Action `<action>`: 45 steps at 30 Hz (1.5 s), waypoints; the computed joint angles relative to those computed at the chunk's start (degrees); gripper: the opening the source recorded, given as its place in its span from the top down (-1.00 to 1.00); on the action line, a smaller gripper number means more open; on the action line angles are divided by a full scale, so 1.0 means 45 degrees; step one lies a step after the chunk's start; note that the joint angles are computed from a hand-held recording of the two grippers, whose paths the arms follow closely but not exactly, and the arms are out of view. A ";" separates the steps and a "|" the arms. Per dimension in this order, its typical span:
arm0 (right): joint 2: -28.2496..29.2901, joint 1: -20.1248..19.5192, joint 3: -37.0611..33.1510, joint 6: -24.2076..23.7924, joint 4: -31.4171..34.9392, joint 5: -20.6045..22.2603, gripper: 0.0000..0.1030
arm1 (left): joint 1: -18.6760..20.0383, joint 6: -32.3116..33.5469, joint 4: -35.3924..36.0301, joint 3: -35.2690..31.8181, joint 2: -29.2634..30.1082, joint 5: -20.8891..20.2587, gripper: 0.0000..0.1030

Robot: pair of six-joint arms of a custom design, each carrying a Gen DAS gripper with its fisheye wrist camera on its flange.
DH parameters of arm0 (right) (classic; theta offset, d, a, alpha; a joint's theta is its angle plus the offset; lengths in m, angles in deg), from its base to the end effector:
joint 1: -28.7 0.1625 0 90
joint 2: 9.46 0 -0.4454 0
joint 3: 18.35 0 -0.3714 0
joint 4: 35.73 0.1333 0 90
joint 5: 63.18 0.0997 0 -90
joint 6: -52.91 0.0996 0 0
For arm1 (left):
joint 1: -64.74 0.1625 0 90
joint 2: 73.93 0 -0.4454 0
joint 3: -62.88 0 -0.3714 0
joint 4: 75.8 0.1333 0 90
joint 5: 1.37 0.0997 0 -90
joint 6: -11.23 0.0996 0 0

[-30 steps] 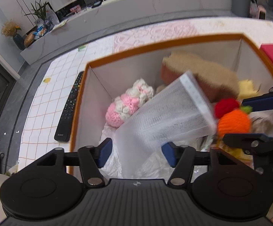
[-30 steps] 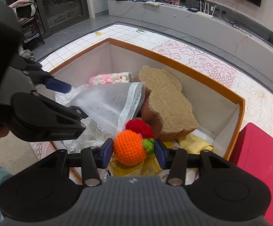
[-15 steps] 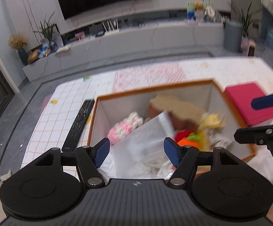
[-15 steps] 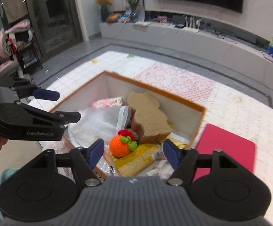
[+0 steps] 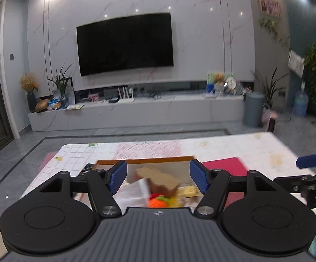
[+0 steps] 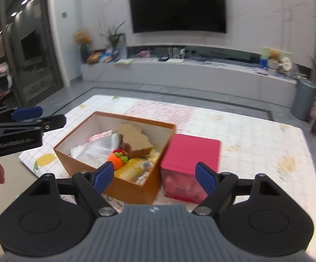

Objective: Organize soft objects

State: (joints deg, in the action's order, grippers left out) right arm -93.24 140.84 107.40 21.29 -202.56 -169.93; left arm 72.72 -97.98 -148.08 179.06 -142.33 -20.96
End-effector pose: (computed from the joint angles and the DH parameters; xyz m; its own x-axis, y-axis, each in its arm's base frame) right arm 0.2705 -0.3873 0.3356 -0.6460 -0.5759 0.5010 -0.7609 0.5380 -0.3627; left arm -0.3888 -0.2839 0.1970 -0.6518 -0.2028 -0.7307 0.6226 0.4070 -0.6683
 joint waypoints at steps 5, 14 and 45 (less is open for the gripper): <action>-0.1486 0.0004 0.1261 0.0501 -0.0858 -0.0402 -0.61 | -0.0795 -0.1170 -0.0538 0.0456 0.0254 -0.0348 -0.50; -0.2604 0.0542 0.3292 0.0622 -0.3610 -0.1493 -0.67 | -0.1705 -0.4025 0.2538 -0.0154 0.1290 -0.1680 -0.68; -0.2086 0.0003 0.5459 -0.0070 -0.6824 -0.1619 -0.87 | -0.1877 -0.1705 -0.1962 0.1244 0.1913 -0.3252 -0.79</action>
